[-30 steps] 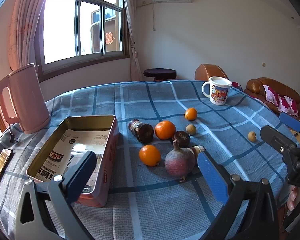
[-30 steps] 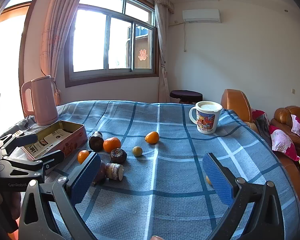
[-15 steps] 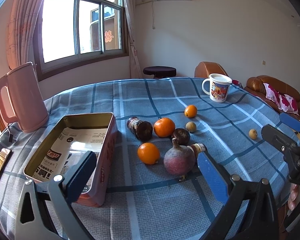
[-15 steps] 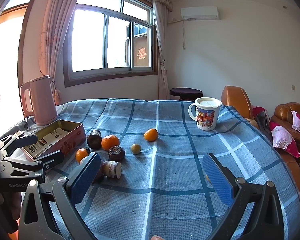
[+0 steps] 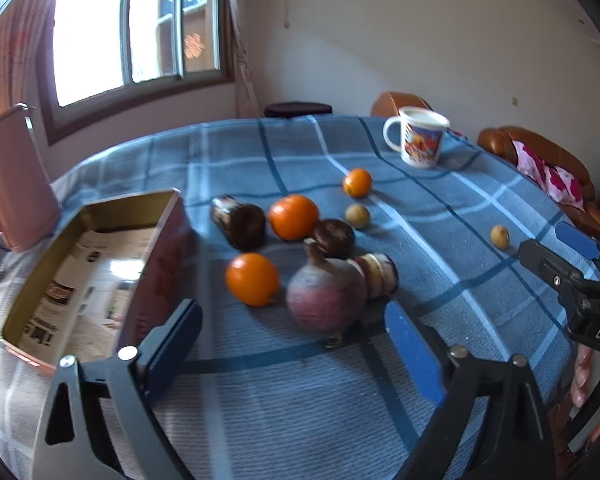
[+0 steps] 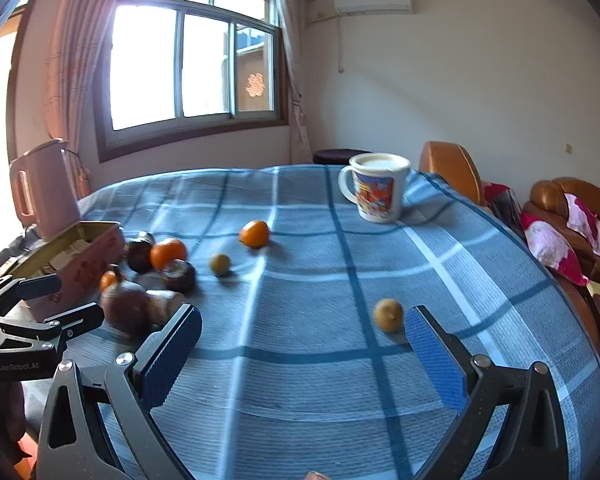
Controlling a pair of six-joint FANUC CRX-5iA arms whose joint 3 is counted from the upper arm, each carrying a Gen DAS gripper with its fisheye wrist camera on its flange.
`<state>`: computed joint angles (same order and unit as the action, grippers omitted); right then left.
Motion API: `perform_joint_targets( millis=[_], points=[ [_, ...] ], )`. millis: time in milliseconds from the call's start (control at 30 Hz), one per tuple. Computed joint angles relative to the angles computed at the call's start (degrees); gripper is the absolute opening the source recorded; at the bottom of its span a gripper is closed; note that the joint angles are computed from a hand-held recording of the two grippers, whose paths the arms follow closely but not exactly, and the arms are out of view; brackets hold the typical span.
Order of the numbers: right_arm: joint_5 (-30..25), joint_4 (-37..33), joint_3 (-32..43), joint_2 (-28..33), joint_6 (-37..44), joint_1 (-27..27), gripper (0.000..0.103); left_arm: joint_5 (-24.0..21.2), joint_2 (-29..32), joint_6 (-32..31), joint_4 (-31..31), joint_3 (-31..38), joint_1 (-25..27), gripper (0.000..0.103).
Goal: Organize fruits
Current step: 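Move left tool to the purple root while right tool approaches the small yellow fruit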
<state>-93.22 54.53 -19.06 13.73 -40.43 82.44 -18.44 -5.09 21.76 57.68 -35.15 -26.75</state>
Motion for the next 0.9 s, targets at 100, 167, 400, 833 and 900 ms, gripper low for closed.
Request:
perform_joint_targets(
  millis=[100,167,400,833,900],
  points=[
    [-0.4,-1.7,-0.6,-0.6,-0.6,0.2,0.102,-3.2,2.2,6.6,-8.0,3.5,1.1,0.079],
    [-0.5,-2.6,-0.9,-1.0,-0.9,0.2,0.102,-6.2,3.7,10.1,-11.7,5.8,1.8,0.077],
    [-1.5,-5.9,-1.9,-3.0,-1.8,-0.2,0.102,-9.4,6.9,16.2,-19.3,10.9,1.6,0.074],
    [9.0,-11.0,-6.4,-10.5,0.6,-6.3,0.099,-15.1,11.1,18.7,-21.2,16.0,2.3,0.054],
    [9.7,-11.3,-6.2,-9.9,1.5,-7.2,0.089,-14.7,11.0,18.6,-20.8,15.8,2.3,0.054]
  ],
)
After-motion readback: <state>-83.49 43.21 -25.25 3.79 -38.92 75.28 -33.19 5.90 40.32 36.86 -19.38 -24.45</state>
